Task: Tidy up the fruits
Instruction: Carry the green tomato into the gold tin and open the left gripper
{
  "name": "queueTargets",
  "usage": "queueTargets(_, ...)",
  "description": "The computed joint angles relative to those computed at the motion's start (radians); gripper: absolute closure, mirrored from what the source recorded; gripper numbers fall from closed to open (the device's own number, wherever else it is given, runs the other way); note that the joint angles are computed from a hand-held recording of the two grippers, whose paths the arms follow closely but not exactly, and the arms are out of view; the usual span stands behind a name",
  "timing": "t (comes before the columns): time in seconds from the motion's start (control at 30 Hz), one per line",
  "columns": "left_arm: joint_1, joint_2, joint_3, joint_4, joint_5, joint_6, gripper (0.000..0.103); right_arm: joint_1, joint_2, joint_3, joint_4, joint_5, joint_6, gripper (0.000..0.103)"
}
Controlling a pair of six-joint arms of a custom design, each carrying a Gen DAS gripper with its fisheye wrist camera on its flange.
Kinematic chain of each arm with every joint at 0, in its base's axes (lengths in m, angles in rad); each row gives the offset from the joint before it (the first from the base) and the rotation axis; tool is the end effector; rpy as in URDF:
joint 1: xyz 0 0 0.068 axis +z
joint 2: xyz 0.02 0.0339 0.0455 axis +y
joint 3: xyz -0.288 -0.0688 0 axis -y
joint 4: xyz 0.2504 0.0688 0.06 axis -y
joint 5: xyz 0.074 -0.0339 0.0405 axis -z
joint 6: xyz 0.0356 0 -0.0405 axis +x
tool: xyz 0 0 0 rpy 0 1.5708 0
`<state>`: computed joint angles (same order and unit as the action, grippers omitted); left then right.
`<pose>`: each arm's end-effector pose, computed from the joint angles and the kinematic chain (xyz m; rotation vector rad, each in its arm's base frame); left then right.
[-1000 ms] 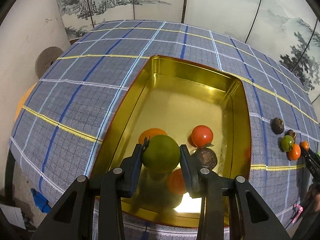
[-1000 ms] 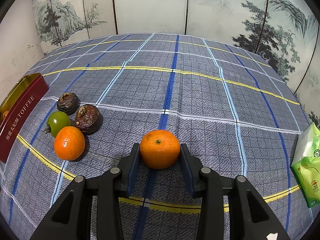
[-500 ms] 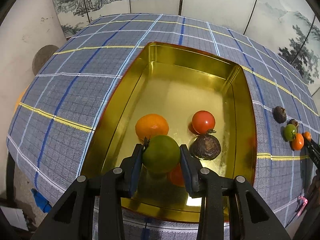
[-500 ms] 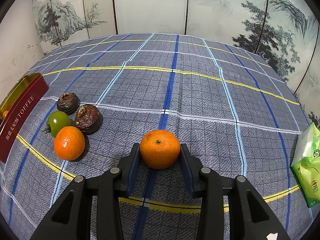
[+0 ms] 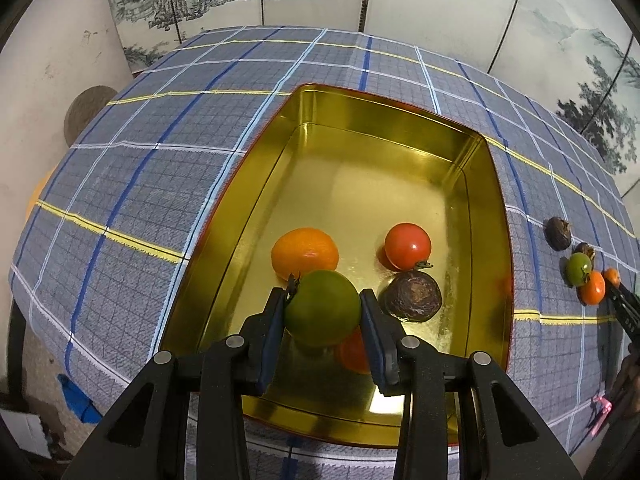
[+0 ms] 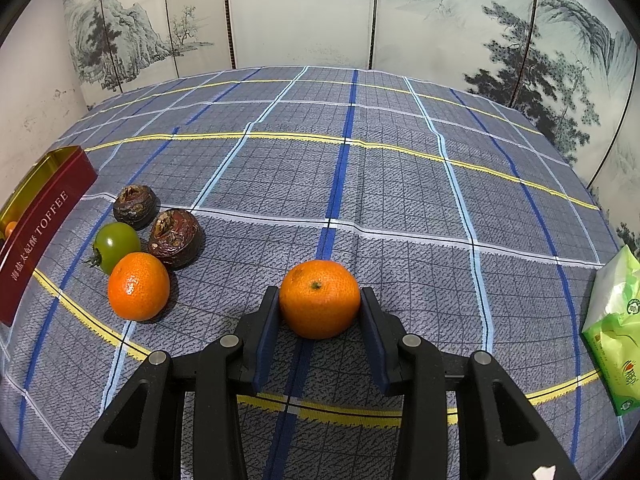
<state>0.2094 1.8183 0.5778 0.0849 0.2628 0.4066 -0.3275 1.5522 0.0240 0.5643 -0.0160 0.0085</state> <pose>0.2682 0.0475 0.0761 0.3360 2.6437 -0.1654 0.1401 -0.0470 0.0638 0.4181 2.5032 -0.1062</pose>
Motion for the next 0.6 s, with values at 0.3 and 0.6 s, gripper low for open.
queueTargets(0.3,0.008,0.007,0.009,-0.009,0.004,0.0,0.064,-0.024,-0.01,0.002,-0.012,-0.013,-0.02,0.067)
queueTargets(0.6,0.003,-0.004,-0.006,0.0,0.012,0.011,0.062,-0.008,-0.025,0.003,-0.028,0.003,-0.013,0.068)
